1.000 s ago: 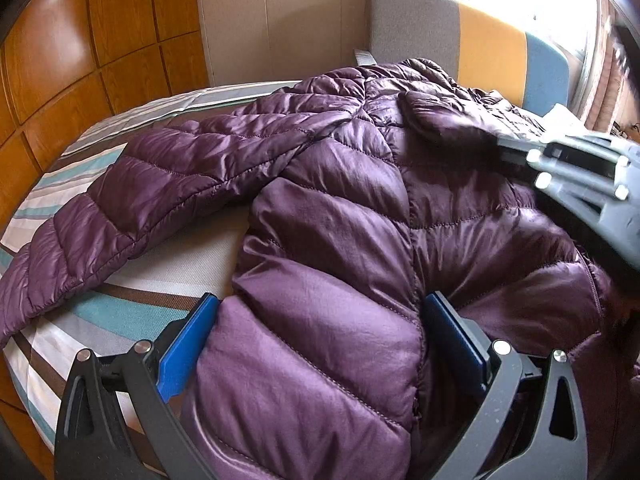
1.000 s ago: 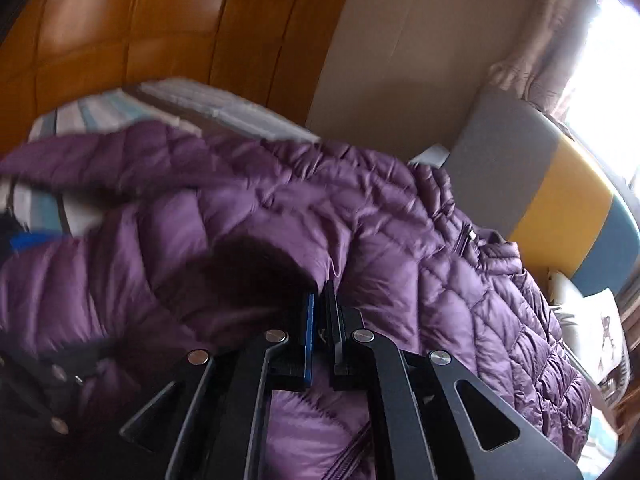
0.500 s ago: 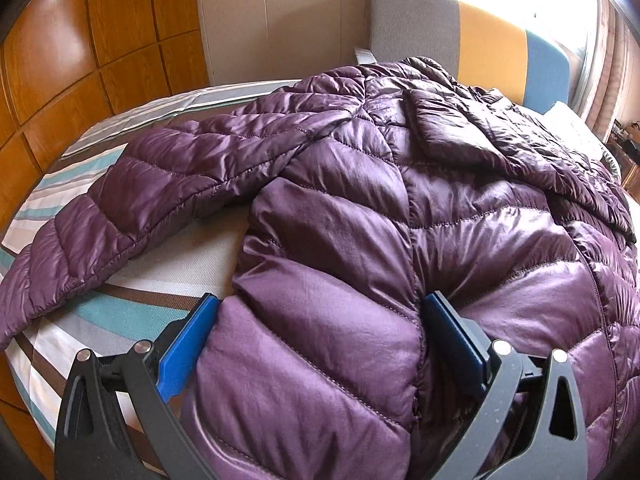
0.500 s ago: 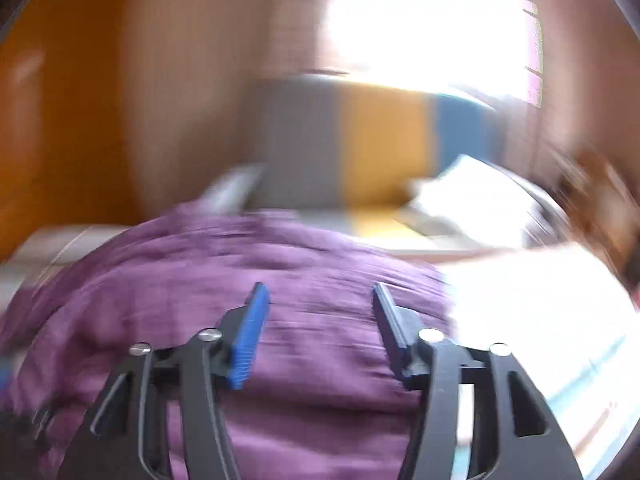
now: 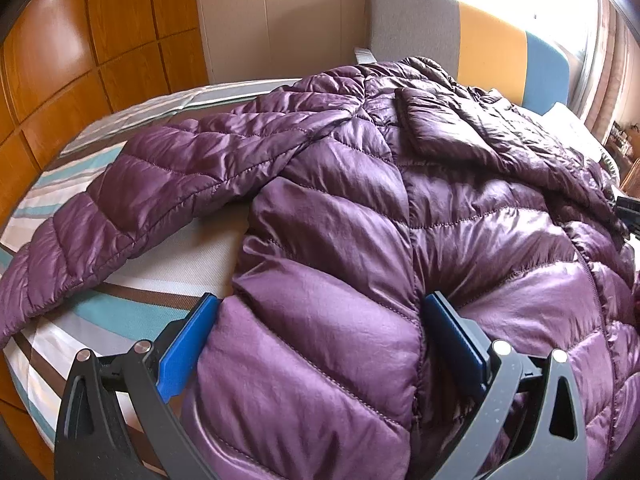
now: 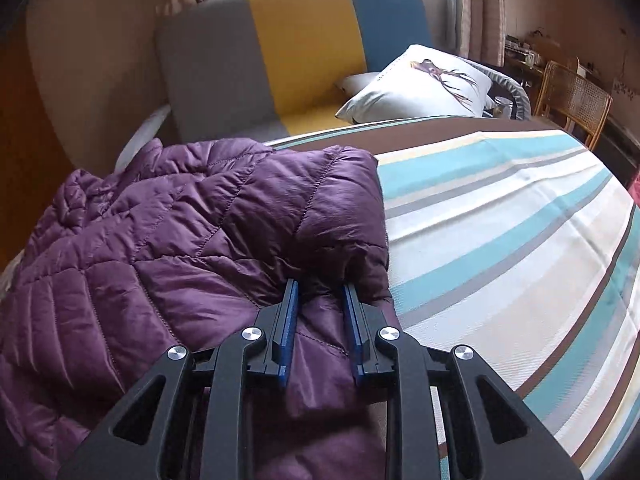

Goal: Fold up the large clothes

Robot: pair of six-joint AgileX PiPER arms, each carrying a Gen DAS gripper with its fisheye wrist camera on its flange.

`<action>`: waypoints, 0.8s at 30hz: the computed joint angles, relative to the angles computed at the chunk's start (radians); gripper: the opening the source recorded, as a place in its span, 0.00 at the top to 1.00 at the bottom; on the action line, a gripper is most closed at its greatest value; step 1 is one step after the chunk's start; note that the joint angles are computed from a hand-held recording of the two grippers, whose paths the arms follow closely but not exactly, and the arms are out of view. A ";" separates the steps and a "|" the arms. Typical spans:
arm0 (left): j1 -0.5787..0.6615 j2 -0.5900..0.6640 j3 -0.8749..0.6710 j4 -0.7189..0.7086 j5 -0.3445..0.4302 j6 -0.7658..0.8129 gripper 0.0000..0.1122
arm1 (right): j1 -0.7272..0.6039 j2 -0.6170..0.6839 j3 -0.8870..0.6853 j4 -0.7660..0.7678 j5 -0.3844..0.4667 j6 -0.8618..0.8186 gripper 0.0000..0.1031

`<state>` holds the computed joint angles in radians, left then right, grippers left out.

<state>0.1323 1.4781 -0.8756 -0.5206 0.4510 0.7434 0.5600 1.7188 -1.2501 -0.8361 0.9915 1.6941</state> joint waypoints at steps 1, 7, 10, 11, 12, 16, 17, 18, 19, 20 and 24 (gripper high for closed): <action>0.015 0.001 -0.010 -0.015 0.027 0.013 0.10 | 0.018 -0.028 0.029 -0.037 0.002 0.048 0.78; 0.226 0.020 -0.106 -0.211 0.259 0.110 0.10 | 0.079 -0.122 0.145 -0.180 -0.024 0.112 0.78; 0.326 0.054 -0.164 -0.251 0.302 0.081 0.10 | 0.018 -0.066 0.078 -0.032 -0.071 -0.069 0.78; 0.361 0.073 -0.193 -0.246 0.302 0.052 0.10 | 0.007 -0.047 0.052 0.004 -0.064 -0.109 0.78; 0.389 0.091 -0.218 -0.235 0.298 0.022 0.10 | 0.007 -0.039 0.040 0.014 -0.050 -0.125 0.78; 0.522 0.177 -0.315 -0.195 0.279 -0.104 0.10 | 0.024 -0.016 0.018 -0.002 -0.008 -0.129 0.78; 0.556 0.194 -0.328 -0.188 0.272 -0.137 0.10 | 0.025 -0.021 0.027 -0.005 -0.012 -0.122 0.78; 0.593 0.212 -0.344 -0.189 0.270 -0.164 0.10 | 0.028 -0.026 0.034 -0.009 -0.014 -0.114 0.78; 0.614 0.221 -0.349 -0.193 0.266 -0.181 0.10 | 0.031 -0.029 0.039 -0.013 -0.015 -0.106 0.78; 0.655 0.237 -0.357 -0.196 0.264 -0.210 0.10 | 0.031 -0.032 0.044 -0.015 -0.019 -0.102 0.78; 0.789 0.294 -0.362 -0.261 0.269 -0.244 0.13 | 0.032 -0.042 0.062 -0.024 -0.028 -0.087 0.78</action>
<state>0.9213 1.7724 -1.2379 -0.7815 0.7204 0.4999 0.5924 1.6772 -1.1880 -0.8604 0.9639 1.6066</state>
